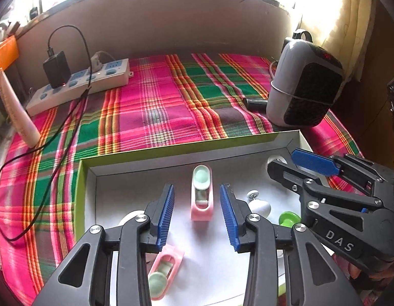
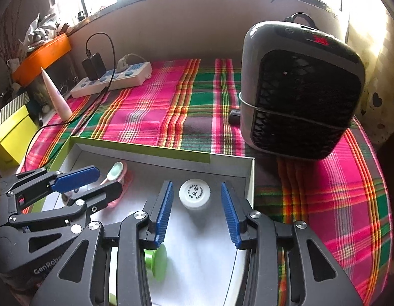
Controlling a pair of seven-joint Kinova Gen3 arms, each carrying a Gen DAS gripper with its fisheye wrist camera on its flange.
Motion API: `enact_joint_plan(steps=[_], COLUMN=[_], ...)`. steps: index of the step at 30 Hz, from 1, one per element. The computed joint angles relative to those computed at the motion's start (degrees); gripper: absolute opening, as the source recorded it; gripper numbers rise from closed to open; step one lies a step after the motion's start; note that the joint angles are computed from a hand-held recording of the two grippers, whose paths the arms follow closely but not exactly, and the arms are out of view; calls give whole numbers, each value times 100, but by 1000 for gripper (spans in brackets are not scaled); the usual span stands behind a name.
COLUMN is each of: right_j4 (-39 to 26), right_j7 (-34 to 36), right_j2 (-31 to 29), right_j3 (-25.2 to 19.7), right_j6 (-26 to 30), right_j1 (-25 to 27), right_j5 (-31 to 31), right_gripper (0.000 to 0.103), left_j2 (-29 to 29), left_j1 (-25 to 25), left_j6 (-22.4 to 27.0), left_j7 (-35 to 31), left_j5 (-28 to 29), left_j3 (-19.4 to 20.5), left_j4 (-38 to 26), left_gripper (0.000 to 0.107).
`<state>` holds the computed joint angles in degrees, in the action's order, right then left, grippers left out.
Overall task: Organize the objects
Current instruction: 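Withdraw both open tools from the white box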
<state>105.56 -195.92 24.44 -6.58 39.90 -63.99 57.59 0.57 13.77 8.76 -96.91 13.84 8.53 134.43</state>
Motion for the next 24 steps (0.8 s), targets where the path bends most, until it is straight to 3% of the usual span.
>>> enact_joint_plan(steps=[9,11,15,24], right_j4=[185,230,342,503], right_j7=[-481,-596,-883,-1333], right_j2=[-203,-266,-407,-574], right_j3=[-118,-183,-326,-686], right_j6=[208,266,443,816], right_j1=[-170,-185,-261,-373], right_j5=[214,262,416,616], right_gripper=[40,40,40,40], left_j2=[-490,-639,-902,-1484], left_j1=[151,355,208,298], left_j6=[77,70,191,383], left_j7=[-75,-233,130,533], left_j5=[216,382,55,-211], left_j3=[-183,-382,-213,-322], left_j4=[190,254,329,616], left_gripper=[36,37,37,37])
